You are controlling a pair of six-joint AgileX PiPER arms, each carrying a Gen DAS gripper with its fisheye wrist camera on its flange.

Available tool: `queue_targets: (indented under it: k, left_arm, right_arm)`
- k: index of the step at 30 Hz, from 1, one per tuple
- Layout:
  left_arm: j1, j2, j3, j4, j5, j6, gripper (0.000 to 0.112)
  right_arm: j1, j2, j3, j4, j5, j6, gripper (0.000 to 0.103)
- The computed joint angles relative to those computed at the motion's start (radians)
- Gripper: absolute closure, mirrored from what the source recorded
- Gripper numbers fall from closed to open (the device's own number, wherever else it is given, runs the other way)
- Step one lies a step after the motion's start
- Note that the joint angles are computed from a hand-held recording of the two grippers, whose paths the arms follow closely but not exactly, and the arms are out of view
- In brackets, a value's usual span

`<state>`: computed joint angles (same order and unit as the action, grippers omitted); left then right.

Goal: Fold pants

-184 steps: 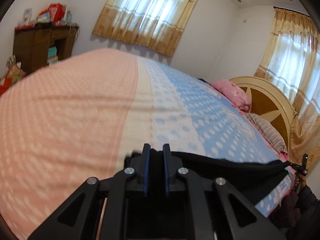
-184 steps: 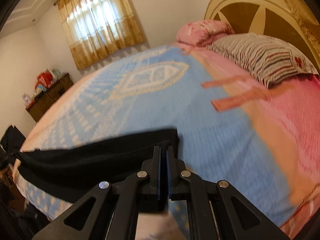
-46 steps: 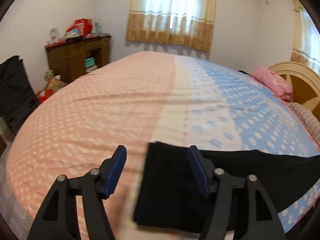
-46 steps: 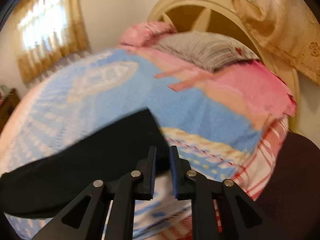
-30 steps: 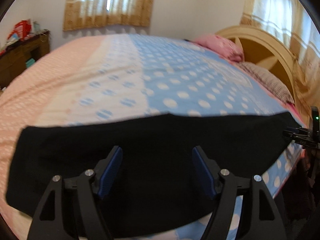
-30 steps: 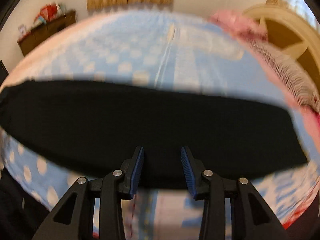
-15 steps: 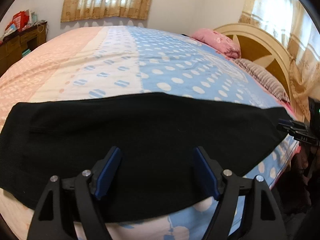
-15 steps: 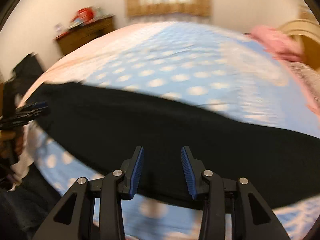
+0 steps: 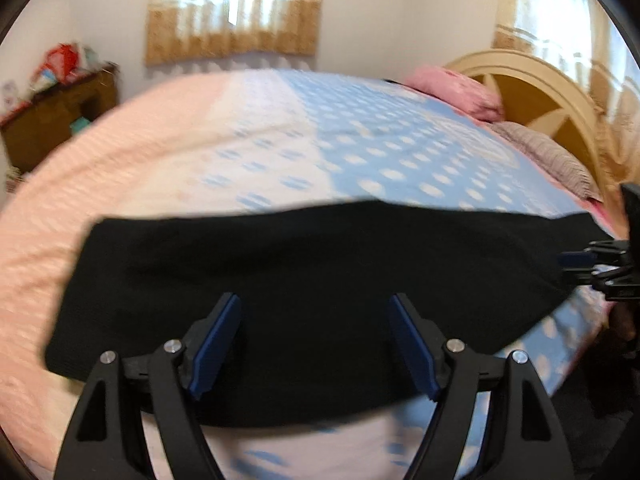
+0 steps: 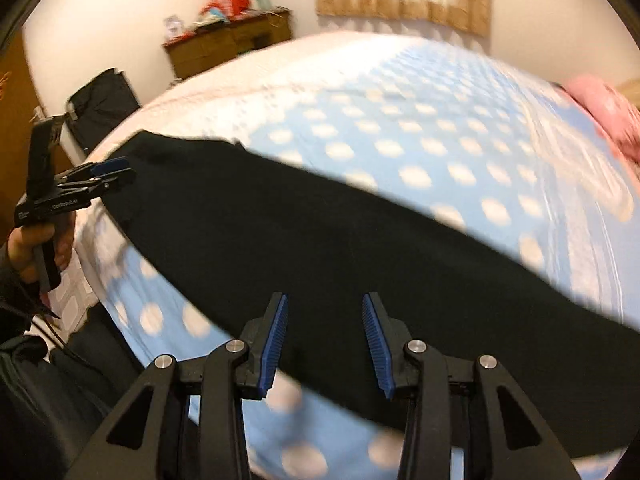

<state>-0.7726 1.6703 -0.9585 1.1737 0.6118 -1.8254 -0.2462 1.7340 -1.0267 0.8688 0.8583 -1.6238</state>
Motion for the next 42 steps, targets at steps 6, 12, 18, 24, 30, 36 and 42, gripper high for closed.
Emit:
queue_targets:
  k: [6, 12, 18, 24, 30, 36, 42]
  left_arm:
    - [0.045, -0.016, 0.036, -0.025, 0.029, 0.026, 0.026]
    - [0.004, 0.046, 0.041, -0.026, 0.047, 0.055, 0.022]
    - [0.038, -0.015, 0.097, 0.092, 0.017, -0.114, 0.022]
    - [0.111, -0.020, 0.106, 0.116, 0.006, -0.153, 0.021]
    - [0.085, 0.008, 0.109, 0.154, 0.045, -0.177, 0.019]
    - [0.099, -0.015, 0.139, 0.198, 0.014, -0.227, 0.016]
    - [0.098, -0.021, 0.157, 0.230, 0.010, -0.262, 0.015]
  right_arm:
    - [0.185, 0.108, -0.229, -0.010, 0.064, 0.190, 0.062]
    - [0.326, 0.240, -0.405, -0.043, 0.055, 0.393, 0.062]
    - [0.410, 0.376, -0.588, -0.060, 0.120, 0.589, 0.062]
    - [0.467, 0.524, -0.788, -0.124, 0.187, 0.797, 0.062]
    - [0.470, 0.604, -0.869, -0.113, 0.309, 0.839, 0.077]
    - [0.473, 0.584, -0.840, -0.068, 0.311, 0.835, 0.097]
    - [0.469, 0.576, -0.850, -0.072, 0.244, 0.877, 0.099]
